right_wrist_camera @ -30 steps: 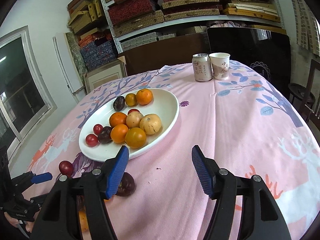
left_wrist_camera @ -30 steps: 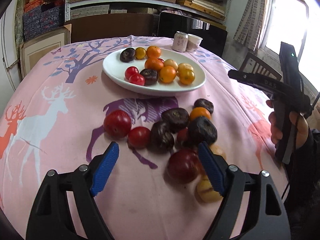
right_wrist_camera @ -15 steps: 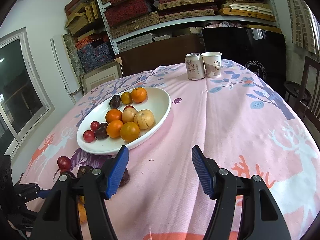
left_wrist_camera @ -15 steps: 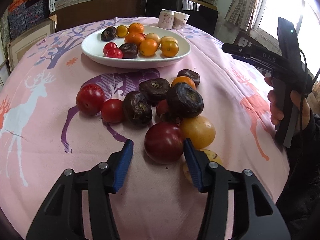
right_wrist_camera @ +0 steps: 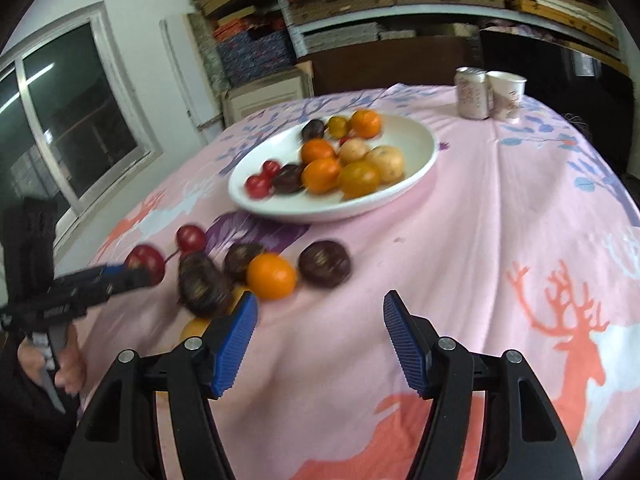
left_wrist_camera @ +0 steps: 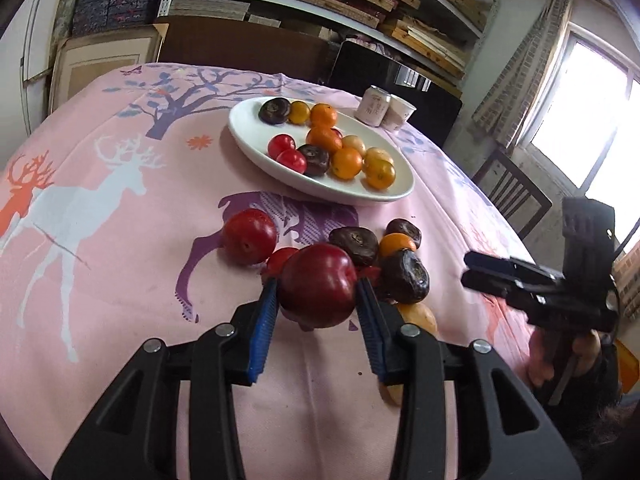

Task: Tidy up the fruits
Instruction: 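Close the left tool on a large red fruit while the right tool grasps a streaked pale yellow fruit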

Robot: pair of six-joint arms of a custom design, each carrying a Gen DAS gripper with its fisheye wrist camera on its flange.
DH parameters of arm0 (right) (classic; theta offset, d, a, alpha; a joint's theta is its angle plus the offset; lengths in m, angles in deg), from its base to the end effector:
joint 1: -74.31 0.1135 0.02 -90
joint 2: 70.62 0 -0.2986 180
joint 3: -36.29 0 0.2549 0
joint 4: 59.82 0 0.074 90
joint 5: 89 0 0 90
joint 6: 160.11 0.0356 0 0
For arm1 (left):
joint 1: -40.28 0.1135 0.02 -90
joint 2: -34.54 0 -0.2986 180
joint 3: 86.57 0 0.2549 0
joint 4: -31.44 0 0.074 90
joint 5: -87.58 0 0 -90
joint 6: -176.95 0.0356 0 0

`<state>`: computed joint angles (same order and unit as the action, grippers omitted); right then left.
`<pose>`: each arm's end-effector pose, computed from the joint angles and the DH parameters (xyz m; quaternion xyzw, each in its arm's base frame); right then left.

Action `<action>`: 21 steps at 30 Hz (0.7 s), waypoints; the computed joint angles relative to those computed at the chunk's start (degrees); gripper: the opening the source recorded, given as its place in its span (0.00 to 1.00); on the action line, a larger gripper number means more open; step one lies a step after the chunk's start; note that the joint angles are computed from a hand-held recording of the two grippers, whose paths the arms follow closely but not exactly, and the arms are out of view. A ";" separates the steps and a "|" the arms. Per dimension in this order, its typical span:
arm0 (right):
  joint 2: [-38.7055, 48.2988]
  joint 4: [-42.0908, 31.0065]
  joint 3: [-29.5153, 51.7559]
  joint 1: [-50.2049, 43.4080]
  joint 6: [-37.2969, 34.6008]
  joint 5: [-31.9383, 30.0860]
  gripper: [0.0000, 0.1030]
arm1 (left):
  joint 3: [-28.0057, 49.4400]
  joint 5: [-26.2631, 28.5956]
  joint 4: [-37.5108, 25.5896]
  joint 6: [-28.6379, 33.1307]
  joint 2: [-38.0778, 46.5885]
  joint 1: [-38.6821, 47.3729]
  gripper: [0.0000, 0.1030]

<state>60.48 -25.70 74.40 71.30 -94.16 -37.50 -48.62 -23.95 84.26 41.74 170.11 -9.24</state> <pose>0.2565 0.0087 -0.0032 -0.2530 0.8780 0.2495 0.3206 0.1887 -0.2010 -0.0056 -0.0376 0.9090 -0.1609 0.3826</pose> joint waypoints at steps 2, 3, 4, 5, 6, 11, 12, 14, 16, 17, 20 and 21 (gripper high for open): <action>0.05 -0.89 -2.71 2.13 -2.15 -0.13 0.64 | 0.50 -0.20 -1.35 0.39 -0.42 -0.20 0.37; 0.51 0.36 -4.29 3.80 -2.61 0.62 0.64 | 0.72 -0.38 -1.84 0.74 -0.54 -0.31 0.37; 0.96 1.99 -5.61 5.29 -2.72 1.23 0.64 | 0.94 -0.53 -2.26 0.91 -0.53 -0.52 0.38; 1.54 4.18 -7.07 7.22 -2.48 2.08 0.64 | 1.05 -0.72 -2.73 0.93 -0.60 -0.71 0.38; 2.04 6.45 -8.32 9.10 -1.85 2.95 0.64 | 1.00 -0.78 -2.80 0.87 -0.59 -0.79 0.38; 3.73 13.21 -10.54 16.10 3.01 7.57 0.62 | 1.04 -0.91 -3.14 0.44 -0.37 -0.74 0.38; 3.72 12.64 -10.16 17.22 3.60 8.40 0.59 | 1.19 -1.14 -3.47 0.50 -0.41 -0.82 0.38; 3.88 12.17 -9.67 19.98 4.80 10.72 0.47 | 1.46 -1.35 -4.02 0.76 -0.52 -1.04 0.38; 4.89 15.41 -10.21 21.75 6.27 12.80 0.47 | 1.68 -1.97 -4.64 0.84 -0.65 -1.42 0.37; 5.17 16.23 -10.27 22.26 6.83 13.31 0.47 | 1.61 -2.08 -4.47 1.00 -0.66 -1.61 0.37; 6.89 19.14 -10.57 21.44 6.63 12.41 0.39 | 1.80 -2.38 -5.07 1.28 -0.79 -1.81 0.37; 7.00 19.08 -10.48 20.70 6.20 11.64 0.39 | 1.80 -2.45 -5.14 1.32 -0.82 -1.88 0.37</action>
